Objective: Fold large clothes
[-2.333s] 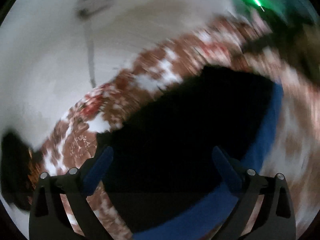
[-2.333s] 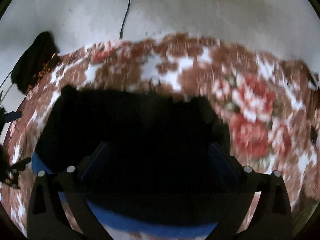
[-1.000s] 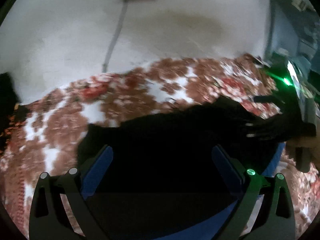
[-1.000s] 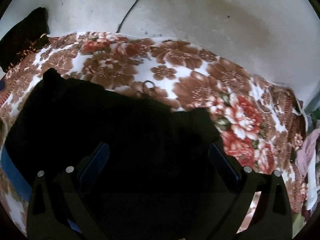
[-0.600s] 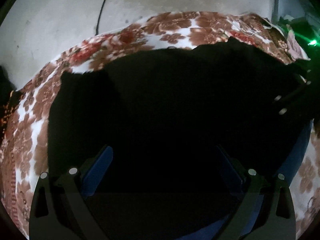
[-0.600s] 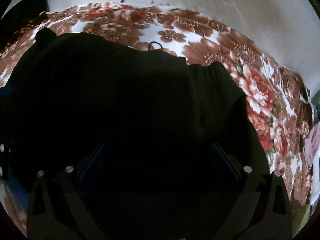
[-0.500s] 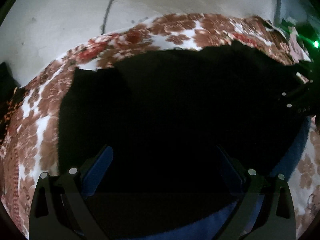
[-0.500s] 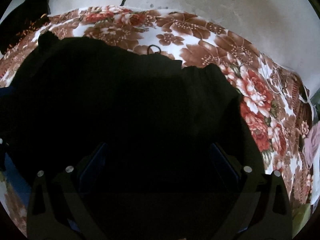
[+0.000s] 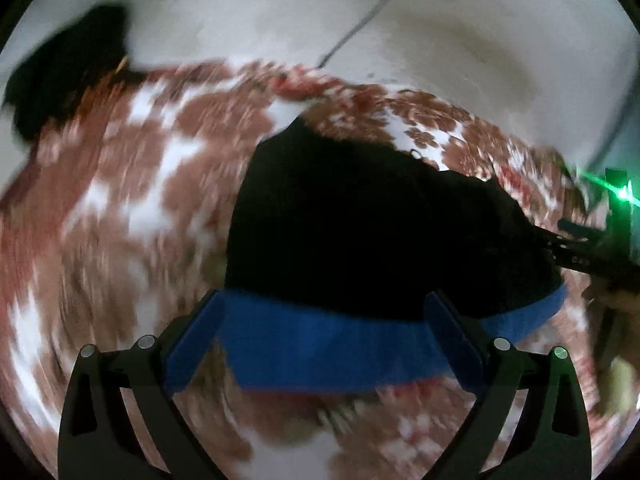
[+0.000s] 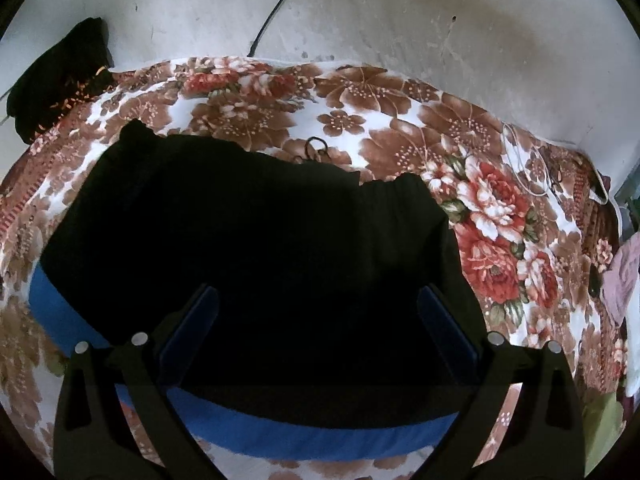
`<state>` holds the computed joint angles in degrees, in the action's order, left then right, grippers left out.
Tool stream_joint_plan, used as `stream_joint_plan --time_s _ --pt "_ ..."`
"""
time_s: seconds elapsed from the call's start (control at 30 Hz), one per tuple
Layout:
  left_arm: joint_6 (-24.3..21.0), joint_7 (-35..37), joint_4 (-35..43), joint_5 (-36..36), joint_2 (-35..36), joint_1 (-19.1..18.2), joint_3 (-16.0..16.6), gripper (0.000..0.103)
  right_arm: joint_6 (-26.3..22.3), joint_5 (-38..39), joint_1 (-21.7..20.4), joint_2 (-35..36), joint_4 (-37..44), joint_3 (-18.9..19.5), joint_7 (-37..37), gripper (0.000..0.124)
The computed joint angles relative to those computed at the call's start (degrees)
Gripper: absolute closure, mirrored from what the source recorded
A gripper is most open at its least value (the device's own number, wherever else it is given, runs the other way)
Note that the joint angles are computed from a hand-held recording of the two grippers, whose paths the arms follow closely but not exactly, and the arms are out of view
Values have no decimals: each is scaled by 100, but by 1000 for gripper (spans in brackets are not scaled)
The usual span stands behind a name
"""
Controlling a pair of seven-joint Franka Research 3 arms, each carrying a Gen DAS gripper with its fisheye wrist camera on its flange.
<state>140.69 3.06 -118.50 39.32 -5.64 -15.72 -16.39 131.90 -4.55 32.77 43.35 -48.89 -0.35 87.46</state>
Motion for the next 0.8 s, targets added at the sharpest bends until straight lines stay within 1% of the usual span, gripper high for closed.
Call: stream_joint_plan --time_s 0.1,0.2,0.27,0.33,0.37,0.4,0.43,0.47,0.5,0.57,0.63,0.73,0.8 --pt "40 -771 -607 -77 -332 -57 -124 5 -96 47 -2 -86 -104 18 79 26" --pt "177 -1281 -961 18 -503 -54 -219 5 -118 39 5 -232 -342 27 115 26" --pt "376 -1807 -1190 258 -600 -6 -302 5 -86 49 -8 -344 -528 50 133 26" --pt "808 -2543 -1428 639 -657 115 -361 5 8 13 4 -484 -777 45 175 26" --pt "1086 -3084 -1535 1009 -662 229 -421 6 46 -14 12 -541 -884 41 203 26" --pt "1477 -3888 -1645 1627 -625 439 -540 6 64 -37 17 -587 -971 38 233 26" --pt "1600 -4291 -1678 1938 -577 474 -538 6 50 -72 34 -648 -1081 19 310 26" --pt "1721 -4917 -1652 2449 -471 573 -599 6 69 -80 29 -716 -1201 22 370 26" --pt "1822 -5615 -1574 3121 -347 647 -636 6 97 -86 17 -773 -1307 33 407 26" --pt "1774 -6365 -1390 3927 -101 612 -607 6 109 -136 9 -834 -1442 38 457 26" --pt "1769 -6570 -1300 4089 105 505 -473 6 74 -198 12 -826 -1482 43 463 26" --pt "1710 -7184 -1227 4598 241 351 -264 6 -47 -255 15 -647 -1289 50 432 26" --pt "1694 -7266 -1172 4753 317 249 -101 6 -69 -257 22 -545 -1169 55 424 26"
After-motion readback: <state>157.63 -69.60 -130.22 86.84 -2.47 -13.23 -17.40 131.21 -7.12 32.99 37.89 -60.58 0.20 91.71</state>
